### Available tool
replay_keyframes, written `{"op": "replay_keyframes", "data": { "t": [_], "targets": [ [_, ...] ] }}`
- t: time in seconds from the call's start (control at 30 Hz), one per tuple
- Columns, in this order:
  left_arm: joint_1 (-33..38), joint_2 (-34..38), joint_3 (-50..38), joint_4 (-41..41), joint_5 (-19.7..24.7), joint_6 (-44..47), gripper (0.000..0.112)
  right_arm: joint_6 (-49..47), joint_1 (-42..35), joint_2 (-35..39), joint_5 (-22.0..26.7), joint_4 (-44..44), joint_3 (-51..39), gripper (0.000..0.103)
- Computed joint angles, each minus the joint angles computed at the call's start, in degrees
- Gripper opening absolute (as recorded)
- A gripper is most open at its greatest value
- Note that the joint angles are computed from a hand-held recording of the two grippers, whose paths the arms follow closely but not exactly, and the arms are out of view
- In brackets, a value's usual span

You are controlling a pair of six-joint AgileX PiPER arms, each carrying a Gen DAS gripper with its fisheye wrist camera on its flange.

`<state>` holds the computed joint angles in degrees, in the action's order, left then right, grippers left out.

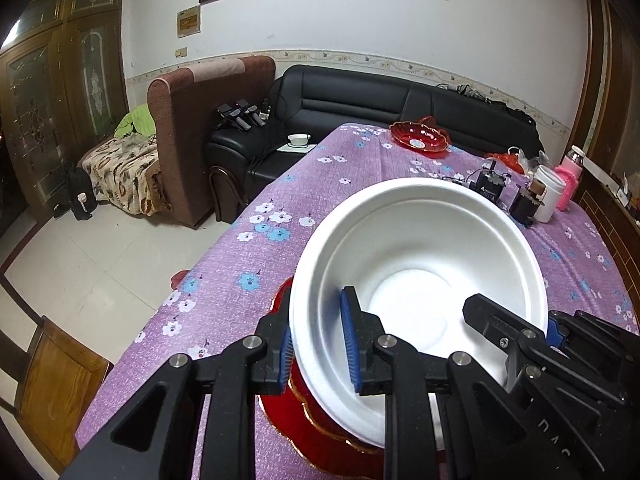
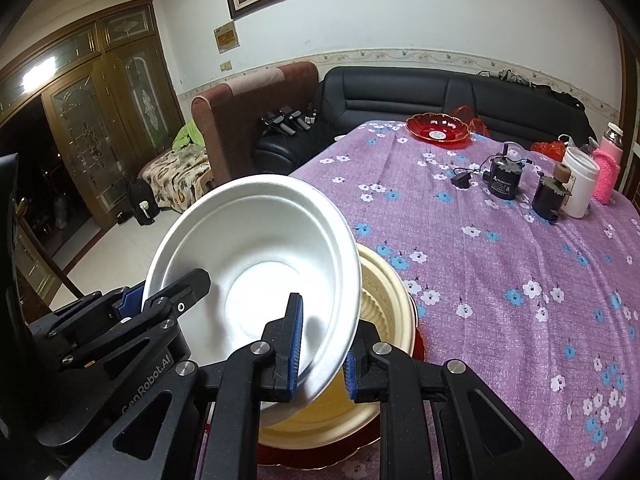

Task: Organize plates and bowls
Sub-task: 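Carry the white bowl over to the stack on the red plates, then lower the white bowl into the beige bowl and open the right tool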

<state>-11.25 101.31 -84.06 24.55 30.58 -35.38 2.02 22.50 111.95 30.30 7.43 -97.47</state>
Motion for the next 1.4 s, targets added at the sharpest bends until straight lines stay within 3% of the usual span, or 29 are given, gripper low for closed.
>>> {"op": "replay_keyframes", "data": {
  "t": [0.37, 0.5, 0.77, 0.83, 1.0, 1.1, 1.33, 1.4],
  "targets": [
    [0.6, 3.3, -2.8, 0.0, 1.1, -0.5, 0.022, 2.3, -0.1, 4.3, 2.8, -3.5, -4.8, 0.019],
    [2.6, 2.7, -2.2, -4.5, 0.0, 2.0, 0.033, 3.4, 0.1, 4.9, 2.9, -5.4, -5.5, 0.019],
    [4.0, 0.9, 0.1, -4.3, -1.5, -1.0, 0.058, 5.3, 0.2, 5.6, 2.9, -6.8, -6.1, 0.019],
    [4.6, 0.1, 0.9, -5.9, -2.2, 0.0, 0.061, 6.0, 0.2, 5.2, 2.0, -7.1, -5.2, 0.024],
    [3.9, -1.8, 2.5, -4.1, -2.9, -1.7, 0.067, 4.1, -0.2, 4.1, -0.2, -3.8, -3.3, 0.057],
    [4.0, -3.5, 4.2, -4.7, -3.8, -1.3, 0.07, 6.2, 0.3, 2.5, -2.4, -5.7, -0.9, 0.064],
    [3.0, -6.4, 6.8, -1.3, -4.0, -4.5, 0.076, 8.3, 0.9, -0.9, -4.7, -7.6, 3.5, 0.066],
    [2.3, -7.2, 7.6, 1.4, -3.8, -7.0, 0.08, 9.9, 1.1, -2.0, -5.3, -9.4, 4.7, 0.071]
  ]
}}
